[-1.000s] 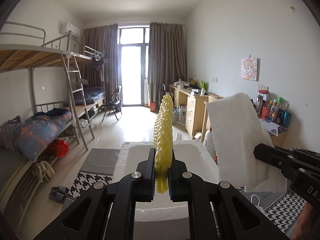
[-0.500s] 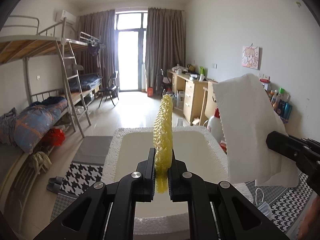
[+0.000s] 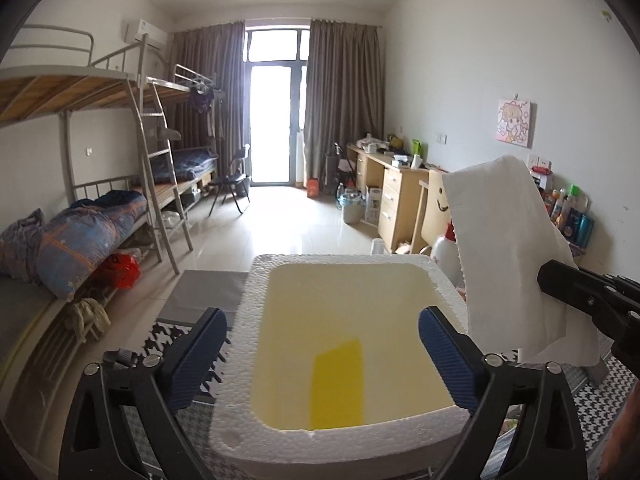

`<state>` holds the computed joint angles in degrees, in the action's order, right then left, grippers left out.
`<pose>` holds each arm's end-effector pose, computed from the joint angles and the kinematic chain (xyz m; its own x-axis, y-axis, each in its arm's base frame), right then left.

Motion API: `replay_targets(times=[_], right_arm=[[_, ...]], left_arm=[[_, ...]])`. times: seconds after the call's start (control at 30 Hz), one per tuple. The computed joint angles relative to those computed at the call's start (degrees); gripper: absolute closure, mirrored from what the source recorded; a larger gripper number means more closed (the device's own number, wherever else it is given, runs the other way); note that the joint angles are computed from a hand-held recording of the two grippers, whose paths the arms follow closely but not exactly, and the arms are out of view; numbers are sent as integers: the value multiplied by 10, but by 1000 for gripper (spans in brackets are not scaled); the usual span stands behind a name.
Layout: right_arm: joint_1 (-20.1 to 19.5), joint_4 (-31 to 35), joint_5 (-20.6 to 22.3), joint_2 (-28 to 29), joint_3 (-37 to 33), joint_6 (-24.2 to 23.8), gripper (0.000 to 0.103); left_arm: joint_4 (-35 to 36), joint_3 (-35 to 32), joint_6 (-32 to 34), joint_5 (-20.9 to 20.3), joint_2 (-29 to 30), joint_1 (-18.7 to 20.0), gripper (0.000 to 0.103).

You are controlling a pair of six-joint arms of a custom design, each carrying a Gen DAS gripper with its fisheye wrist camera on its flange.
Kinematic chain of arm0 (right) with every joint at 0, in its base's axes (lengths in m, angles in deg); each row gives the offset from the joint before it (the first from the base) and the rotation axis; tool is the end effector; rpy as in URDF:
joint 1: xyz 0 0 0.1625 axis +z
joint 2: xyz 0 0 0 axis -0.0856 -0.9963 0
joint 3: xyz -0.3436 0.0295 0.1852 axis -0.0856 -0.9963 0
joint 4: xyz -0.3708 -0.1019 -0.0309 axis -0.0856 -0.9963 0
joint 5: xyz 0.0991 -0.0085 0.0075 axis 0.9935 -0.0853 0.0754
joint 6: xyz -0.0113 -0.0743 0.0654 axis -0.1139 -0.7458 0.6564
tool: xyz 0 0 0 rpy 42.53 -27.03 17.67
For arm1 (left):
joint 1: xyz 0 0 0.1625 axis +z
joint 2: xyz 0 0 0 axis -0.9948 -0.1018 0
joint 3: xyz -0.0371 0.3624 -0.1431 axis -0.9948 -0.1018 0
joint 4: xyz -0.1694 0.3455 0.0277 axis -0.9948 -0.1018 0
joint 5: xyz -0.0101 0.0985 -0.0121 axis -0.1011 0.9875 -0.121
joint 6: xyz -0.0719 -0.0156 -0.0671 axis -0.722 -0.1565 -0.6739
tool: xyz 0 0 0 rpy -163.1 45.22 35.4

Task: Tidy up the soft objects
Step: 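Lower the white tissues into the foam box and open the right gripper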

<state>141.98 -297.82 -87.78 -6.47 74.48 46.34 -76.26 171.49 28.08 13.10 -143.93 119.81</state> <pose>0.4533 -0.3252 0.0562 -0.7282 -0.3602 0.5831 -0.6850 0.4101 -0.6022 -0.0586 -0.3127 0.3798 -0.7308 0.0842 -0.6774 0.6395 0.4316 -0.6362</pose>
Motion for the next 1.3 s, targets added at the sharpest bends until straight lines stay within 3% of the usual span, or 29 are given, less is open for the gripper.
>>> replay_targets(times=[0.4,1.3], right_arm=[[-4,19,14,10,-21,-6,95],[-1,82,26,46,-81,-4,95]], left_arm=[[-19,8,32,41,-17,-10,1],[-8,7,41,61,-98,-2,1]])
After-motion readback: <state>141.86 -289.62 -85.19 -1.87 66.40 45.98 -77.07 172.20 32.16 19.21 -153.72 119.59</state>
